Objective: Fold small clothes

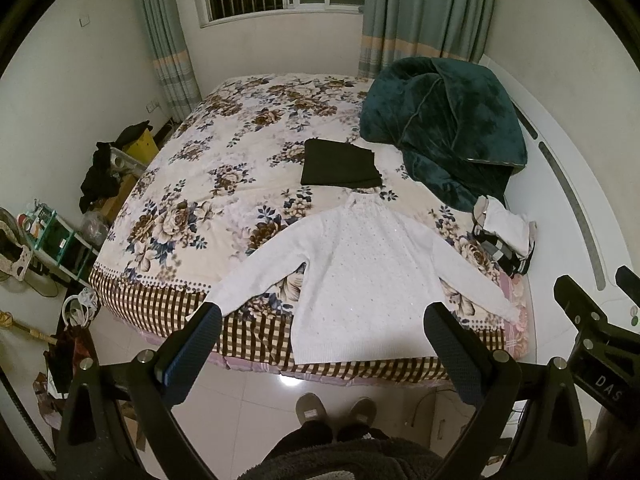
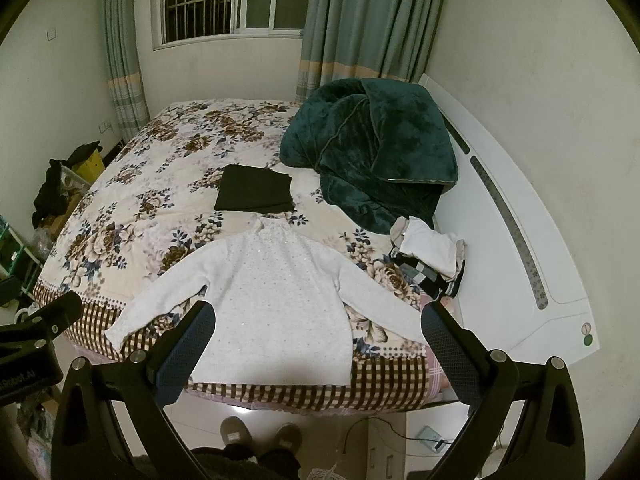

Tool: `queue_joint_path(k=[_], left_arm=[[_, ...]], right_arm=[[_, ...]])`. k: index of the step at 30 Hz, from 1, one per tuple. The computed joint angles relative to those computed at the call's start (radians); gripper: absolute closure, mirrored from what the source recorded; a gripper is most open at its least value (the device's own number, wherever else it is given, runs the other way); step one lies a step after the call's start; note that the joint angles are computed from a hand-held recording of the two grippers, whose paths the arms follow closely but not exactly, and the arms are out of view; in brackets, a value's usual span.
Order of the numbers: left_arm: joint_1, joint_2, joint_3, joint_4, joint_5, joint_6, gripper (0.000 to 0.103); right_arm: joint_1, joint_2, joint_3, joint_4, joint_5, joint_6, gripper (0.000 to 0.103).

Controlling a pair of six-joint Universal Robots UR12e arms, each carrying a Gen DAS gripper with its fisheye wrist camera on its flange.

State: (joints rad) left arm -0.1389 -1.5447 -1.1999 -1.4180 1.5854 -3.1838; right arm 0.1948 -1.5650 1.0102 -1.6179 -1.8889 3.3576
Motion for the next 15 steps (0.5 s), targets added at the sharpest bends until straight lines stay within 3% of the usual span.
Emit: queue_joint_path(k=[15], left_arm=[[-0.004, -0.002, 0.005, -0.005, -0.003, -0.009, 0.0]], right_arm=[[0.003, 0.002, -0.004, 0.002, -0.003, 0.0, 0.0]])
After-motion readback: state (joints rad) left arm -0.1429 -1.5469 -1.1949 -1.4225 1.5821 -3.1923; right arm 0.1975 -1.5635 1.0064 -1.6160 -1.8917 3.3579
